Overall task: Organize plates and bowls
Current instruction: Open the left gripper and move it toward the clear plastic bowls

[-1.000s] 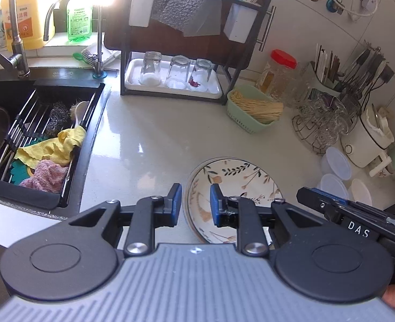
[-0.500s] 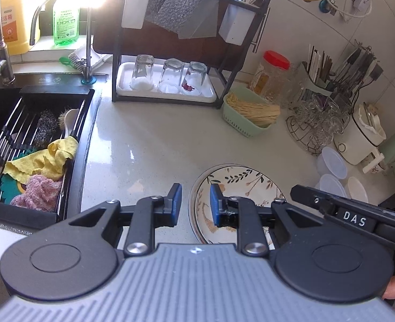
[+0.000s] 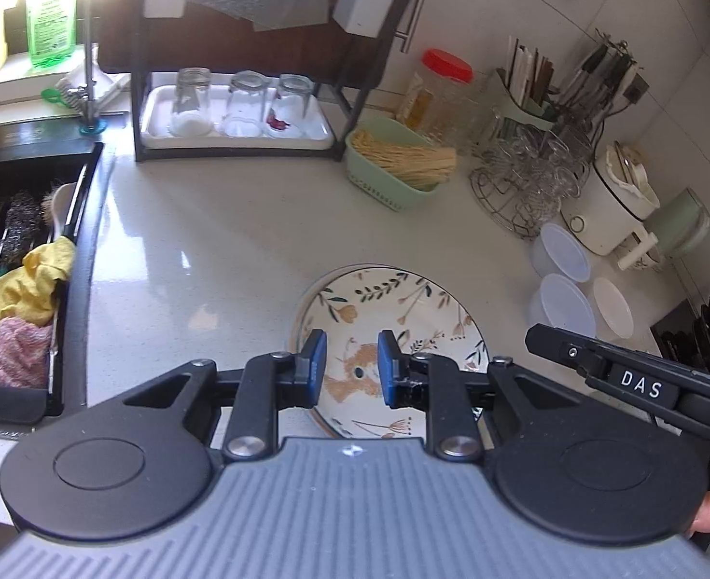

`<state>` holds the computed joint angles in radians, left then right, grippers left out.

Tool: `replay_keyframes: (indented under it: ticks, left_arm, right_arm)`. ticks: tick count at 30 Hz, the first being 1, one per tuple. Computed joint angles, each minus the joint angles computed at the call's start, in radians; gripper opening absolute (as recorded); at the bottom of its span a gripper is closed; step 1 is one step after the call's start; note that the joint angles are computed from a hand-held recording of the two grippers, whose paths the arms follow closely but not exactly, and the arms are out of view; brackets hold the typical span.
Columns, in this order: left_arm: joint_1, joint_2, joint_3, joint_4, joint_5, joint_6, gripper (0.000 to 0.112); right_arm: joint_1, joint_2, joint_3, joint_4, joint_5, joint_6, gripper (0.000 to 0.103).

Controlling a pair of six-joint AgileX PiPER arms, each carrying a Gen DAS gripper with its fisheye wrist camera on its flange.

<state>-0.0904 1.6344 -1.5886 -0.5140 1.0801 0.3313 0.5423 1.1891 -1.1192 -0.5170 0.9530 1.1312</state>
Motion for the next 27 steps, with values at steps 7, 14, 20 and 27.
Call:
replay_keyframes:
  ticks: [7, 14, 20, 27]
  left_arm:
    - [-0.139, 0.081, -0.092, 0.061, -0.024, -0.103, 0.026]
    - [-0.315, 0.188, -0.202, 0.107, -0.045, -0.258, 0.026]
    - [-0.458, 0.299, -0.346, 0.195, -0.037, -0.411, 0.031]
    - [-0.553, 0.505, -0.628, 0.245, 0.054, -0.498, 0.048]
  right_arm:
    - [-0.151, -0.088, 0.088, 0.06, -0.048, -0.108, 0.021]
    - [-0.535, -0.146, 0.145, 0.362, -0.14, -0.593, 0.022]
    - [-0.865, -0.149, 0.181, 0.644, -0.176, -1.001, 0.023]
    - [-1.19, -0.073, 0.183, 0.976, -0.145, -1.445, 0.023]
